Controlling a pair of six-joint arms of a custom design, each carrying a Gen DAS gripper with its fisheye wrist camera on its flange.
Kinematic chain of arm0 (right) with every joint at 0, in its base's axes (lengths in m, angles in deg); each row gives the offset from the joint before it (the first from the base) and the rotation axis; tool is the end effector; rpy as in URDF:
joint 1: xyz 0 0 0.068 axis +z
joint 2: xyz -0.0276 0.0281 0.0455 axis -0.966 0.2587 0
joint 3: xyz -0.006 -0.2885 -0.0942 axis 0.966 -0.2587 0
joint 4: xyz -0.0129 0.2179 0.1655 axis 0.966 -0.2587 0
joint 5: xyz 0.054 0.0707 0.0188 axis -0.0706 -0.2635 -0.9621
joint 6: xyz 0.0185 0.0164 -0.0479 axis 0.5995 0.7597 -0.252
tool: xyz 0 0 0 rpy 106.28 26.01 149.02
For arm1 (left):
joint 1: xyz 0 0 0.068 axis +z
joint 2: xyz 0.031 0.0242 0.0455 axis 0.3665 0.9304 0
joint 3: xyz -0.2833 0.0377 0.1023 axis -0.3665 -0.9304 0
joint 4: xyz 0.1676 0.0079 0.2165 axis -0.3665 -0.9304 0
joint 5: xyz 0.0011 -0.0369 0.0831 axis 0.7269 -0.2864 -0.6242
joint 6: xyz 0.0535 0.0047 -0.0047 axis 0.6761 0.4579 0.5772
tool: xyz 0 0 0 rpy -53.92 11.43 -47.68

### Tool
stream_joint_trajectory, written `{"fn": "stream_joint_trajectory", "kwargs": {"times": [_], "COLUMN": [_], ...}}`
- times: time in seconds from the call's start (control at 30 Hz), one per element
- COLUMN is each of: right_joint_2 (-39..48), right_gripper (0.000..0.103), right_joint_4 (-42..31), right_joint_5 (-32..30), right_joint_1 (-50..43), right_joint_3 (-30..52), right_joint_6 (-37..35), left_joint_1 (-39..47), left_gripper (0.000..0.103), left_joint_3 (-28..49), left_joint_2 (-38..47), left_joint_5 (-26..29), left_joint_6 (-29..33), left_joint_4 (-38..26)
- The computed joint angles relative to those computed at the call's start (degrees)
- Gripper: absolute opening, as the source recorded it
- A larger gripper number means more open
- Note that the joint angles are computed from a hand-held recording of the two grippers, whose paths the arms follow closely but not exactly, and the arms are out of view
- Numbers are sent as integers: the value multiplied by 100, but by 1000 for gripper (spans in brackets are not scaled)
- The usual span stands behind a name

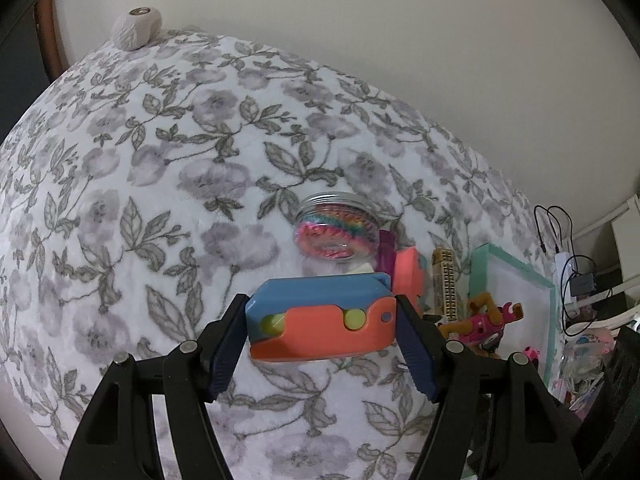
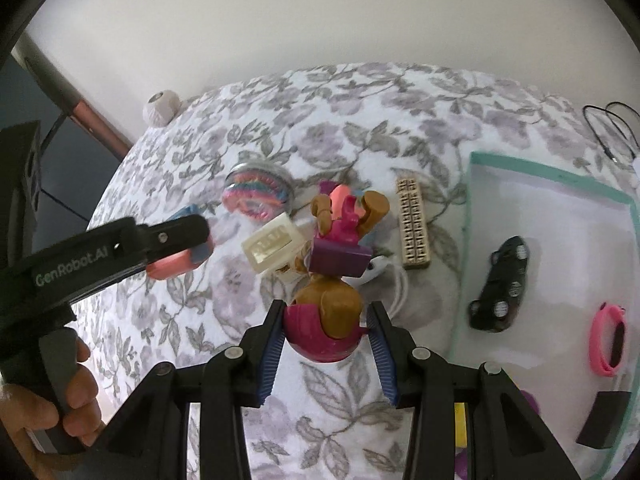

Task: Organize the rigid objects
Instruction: 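Carry the toy gun and pink figure into the teal tray and release both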

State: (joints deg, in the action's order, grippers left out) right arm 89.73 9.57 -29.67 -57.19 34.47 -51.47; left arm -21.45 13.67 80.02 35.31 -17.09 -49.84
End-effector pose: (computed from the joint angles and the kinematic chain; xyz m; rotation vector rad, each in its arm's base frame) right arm 0.2183 0.0749 0.2213 -0.0437 2.6822 0.3683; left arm 0.2803 -0.2550 0.2522 -0.2750 2.7236 -0.3409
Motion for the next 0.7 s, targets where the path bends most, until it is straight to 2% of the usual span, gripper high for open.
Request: {"fn": "stream_joint_trajectory", "kwargs": {"times": [0.2, 0.47, 0.7], "right_joint_2": [-325, -654, -687], "right_gripper": [43, 43, 43], "right_joint_4": [-245, -650, -850], "right_joint_5": [59, -5, -443], "right_joint_1": [-713, -2367, -3993], "right_joint_3": [-19, 38, 129], "right_joint_6": [-288, -1055, -1796], "left_joint_1": [-195, -625, -1270], "left_gripper": [72, 72, 72], "left_joint_3": [295, 943, 1561], "left_joint_2": [148, 639, 1221], "left_joint_5": [74, 337, 223], "left_joint_6": [126, 206, 300], "left_joint_4": [100, 225, 392]}}
